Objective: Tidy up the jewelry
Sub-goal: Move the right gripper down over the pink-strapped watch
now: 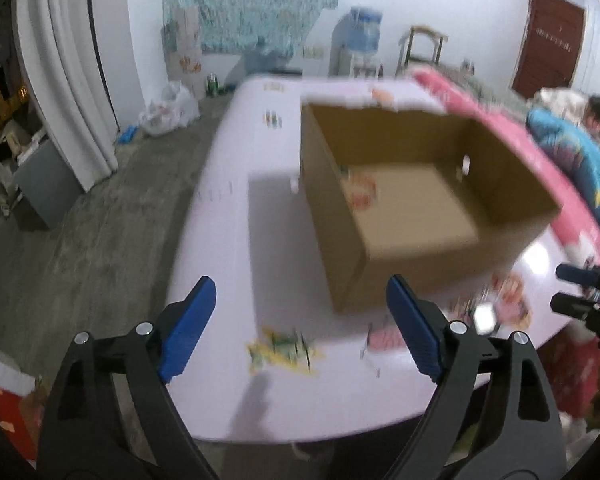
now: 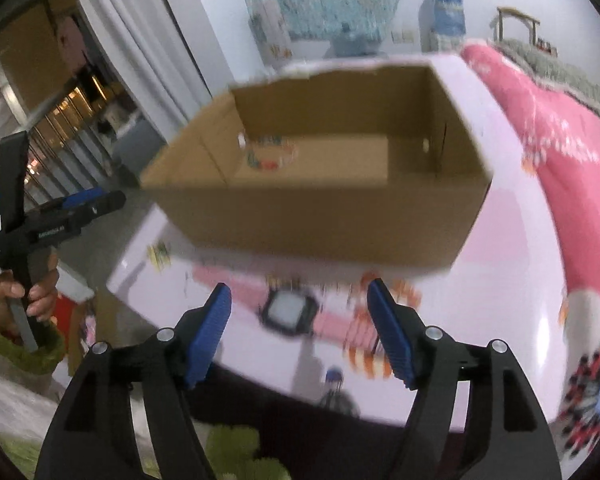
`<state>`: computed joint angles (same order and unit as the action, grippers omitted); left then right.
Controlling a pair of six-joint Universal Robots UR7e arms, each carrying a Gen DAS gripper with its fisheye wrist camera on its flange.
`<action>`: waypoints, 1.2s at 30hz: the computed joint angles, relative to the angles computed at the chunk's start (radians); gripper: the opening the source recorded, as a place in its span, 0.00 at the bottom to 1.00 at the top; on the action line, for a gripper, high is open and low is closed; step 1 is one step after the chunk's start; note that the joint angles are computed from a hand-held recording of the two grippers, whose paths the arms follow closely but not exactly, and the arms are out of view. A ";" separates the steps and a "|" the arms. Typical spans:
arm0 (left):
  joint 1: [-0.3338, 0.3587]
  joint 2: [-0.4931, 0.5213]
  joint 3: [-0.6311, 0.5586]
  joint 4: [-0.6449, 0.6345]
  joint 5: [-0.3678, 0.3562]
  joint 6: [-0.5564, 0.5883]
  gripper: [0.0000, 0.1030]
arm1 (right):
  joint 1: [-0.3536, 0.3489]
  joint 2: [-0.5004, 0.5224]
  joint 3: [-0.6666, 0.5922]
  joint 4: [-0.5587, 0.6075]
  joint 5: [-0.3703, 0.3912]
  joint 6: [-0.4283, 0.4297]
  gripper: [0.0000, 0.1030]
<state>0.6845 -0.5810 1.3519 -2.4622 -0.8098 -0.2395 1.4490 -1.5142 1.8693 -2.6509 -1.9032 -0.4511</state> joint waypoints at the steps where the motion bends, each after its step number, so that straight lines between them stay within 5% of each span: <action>1: 0.003 0.006 0.010 0.022 -0.004 -0.016 0.81 | 0.003 0.007 0.010 0.006 -0.031 0.012 0.67; 9: 0.013 0.089 -0.002 0.146 0.024 -0.042 0.81 | 0.050 0.054 0.088 -0.106 -0.296 -0.002 0.80; 17: 0.019 0.097 0.014 0.117 0.045 -0.019 0.89 | 0.093 0.062 0.120 -0.305 -0.383 -0.113 0.93; 25: 0.042 0.085 0.021 0.093 -0.021 -0.071 0.92 | 0.074 0.021 0.138 -0.392 -0.161 -0.258 0.93; 30: 0.036 0.085 0.036 0.065 -0.008 -0.054 0.93 | 0.042 0.066 0.094 -0.265 -0.116 -0.236 0.92; 36: 0.038 0.078 0.050 0.043 -0.018 -0.047 0.93 | 0.028 0.139 0.039 -0.156 -0.117 -0.270 0.77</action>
